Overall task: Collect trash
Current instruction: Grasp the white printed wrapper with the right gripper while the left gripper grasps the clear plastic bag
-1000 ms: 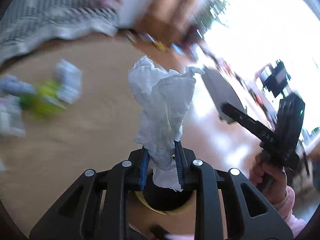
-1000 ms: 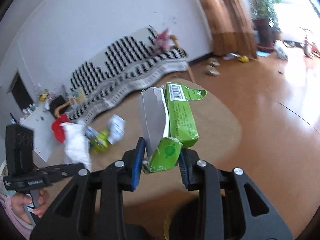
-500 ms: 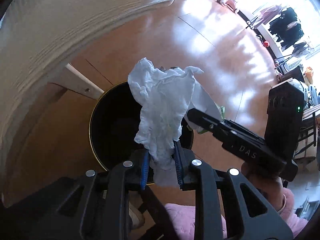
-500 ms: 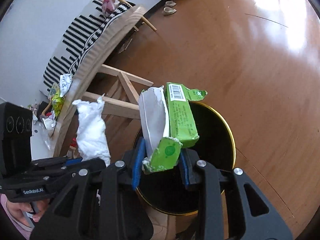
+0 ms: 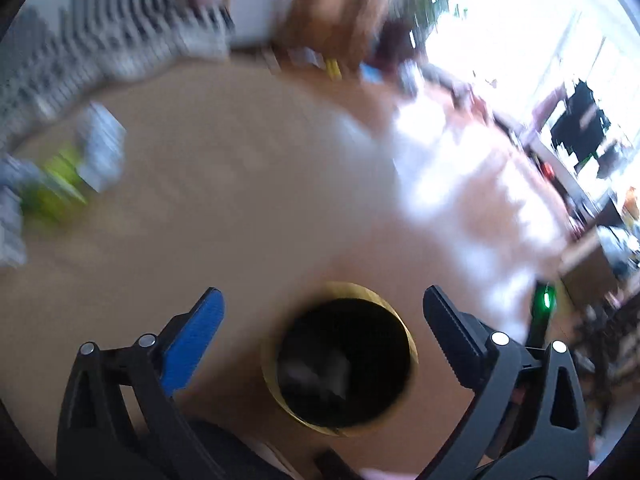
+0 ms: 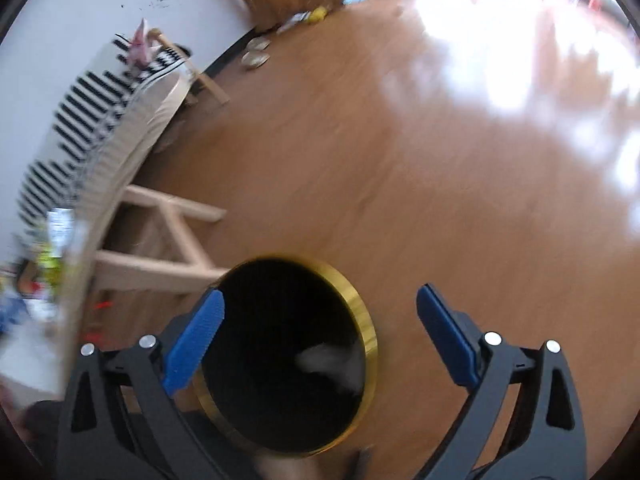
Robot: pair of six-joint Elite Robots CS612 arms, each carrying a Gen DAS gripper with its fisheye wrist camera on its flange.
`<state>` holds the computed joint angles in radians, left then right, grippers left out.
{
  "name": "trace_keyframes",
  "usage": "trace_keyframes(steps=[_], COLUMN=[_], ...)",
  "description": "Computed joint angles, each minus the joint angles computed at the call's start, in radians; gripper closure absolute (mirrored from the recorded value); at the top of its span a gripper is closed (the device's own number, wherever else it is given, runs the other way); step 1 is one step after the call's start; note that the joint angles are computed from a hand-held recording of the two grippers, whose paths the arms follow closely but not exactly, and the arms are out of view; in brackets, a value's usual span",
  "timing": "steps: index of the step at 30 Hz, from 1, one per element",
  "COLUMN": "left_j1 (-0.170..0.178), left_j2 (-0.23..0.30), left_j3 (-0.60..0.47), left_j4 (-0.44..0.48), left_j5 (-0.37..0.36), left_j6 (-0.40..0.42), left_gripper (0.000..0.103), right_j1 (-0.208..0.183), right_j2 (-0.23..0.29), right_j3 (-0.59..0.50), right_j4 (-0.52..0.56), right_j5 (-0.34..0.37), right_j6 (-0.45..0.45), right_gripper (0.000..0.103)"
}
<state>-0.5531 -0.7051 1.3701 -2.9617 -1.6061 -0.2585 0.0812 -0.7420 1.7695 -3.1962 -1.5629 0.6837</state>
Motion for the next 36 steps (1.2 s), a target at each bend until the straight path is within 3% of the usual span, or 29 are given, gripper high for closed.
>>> trace_keyframes(steps=[4, 6, 9, 11, 12, 16, 20, 23, 30, 36], left_j1=[0.046, 0.076, 0.121, 0.148, 0.161, 0.219, 0.246, 0.261, 0.277, 0.291], left_j2=[-0.065, -0.087, -0.108, -0.128, -0.125, -0.108, -0.071, -0.049, -0.012, 0.02], left_j3=[0.077, 0.125, 0.185, 0.219, 0.222, 0.199, 0.155, 0.122, 0.085, 0.031], left_j4=[-0.076, -0.096, -0.065, -0.014, -0.003, 0.038, 0.005, 0.004, 0.005, 0.037], left_j5=[0.166, 0.221, 0.345, 0.438, 0.449, 0.423, 0.34, 0.327, 0.293, 0.262], left_j6=[-0.056, -0.103, -0.178, -0.237, -0.249, -0.247, -0.22, -0.231, -0.221, -0.209], left_gripper=[0.006, 0.006, 0.006, 0.006, 0.006, 0.006, 0.006, 0.006, 0.006, 0.006], right_j1=[0.063, 0.084, 0.107, 0.123, 0.127, 0.15, 0.188, 0.209, 0.251, 0.249], right_j2=[-0.002, 0.001, 0.007, 0.013, 0.017, 0.044, 0.118, 0.194, 0.333, 0.41], right_j3=[-0.032, -0.048, -0.094, -0.144, -0.166, -0.312, -0.528, -0.708, -0.977, -1.121], right_j4=[0.013, 0.002, -0.025, -0.052, -0.061, -0.059, 0.07, 0.21, 0.456, 0.567], right_j5=[-0.272, -0.334, -0.332, -0.286, -0.26, -0.054, 0.038, 0.106, -0.068, -0.022], right_j6=[-0.058, -0.093, -0.17, -0.227, -0.246, -0.318, -0.386, -0.43, -0.49, -0.479], right_gripper=[0.007, 0.007, 0.007, 0.007, 0.007, 0.007, 0.007, 0.007, 0.007, 0.007])
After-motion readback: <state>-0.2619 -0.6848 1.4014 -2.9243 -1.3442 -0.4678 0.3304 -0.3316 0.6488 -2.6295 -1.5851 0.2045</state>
